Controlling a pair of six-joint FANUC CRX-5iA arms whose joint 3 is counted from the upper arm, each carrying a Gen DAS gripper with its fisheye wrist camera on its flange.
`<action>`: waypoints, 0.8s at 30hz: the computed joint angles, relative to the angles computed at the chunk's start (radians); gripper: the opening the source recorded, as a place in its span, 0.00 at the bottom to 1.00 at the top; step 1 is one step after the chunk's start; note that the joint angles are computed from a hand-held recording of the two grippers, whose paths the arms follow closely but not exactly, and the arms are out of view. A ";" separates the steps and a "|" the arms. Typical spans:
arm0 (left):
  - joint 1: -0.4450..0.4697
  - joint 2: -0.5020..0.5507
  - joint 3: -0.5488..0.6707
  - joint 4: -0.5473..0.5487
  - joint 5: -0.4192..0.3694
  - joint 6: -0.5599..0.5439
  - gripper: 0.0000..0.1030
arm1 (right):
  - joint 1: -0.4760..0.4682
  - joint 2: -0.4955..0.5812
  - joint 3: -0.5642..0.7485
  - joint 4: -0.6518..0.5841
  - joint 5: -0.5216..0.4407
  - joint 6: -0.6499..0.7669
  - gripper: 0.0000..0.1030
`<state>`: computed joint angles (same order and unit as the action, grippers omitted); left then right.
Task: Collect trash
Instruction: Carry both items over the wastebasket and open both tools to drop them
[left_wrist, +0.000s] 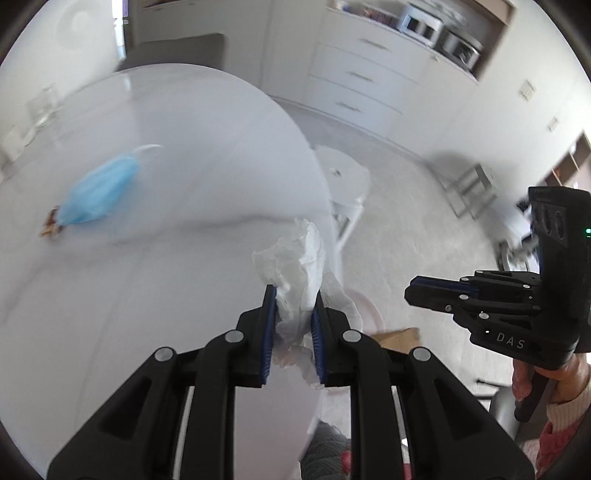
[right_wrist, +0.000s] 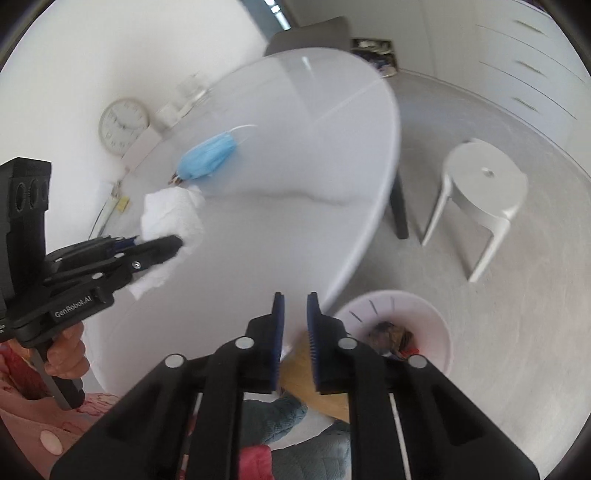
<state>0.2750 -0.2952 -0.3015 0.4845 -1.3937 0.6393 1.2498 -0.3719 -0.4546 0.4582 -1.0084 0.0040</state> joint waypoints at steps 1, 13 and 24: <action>-0.018 -0.010 -0.009 -0.008 0.007 0.001 0.17 | 0.030 -0.033 -0.031 0.021 -0.023 -0.048 0.08; -0.165 -0.046 -0.036 -0.060 0.004 0.072 0.17 | 0.192 -0.195 -0.142 0.144 -0.196 -0.244 0.10; -0.250 -0.069 -0.039 -0.074 -0.043 0.110 0.84 | 0.329 -0.263 -0.150 0.174 -0.439 -0.396 0.41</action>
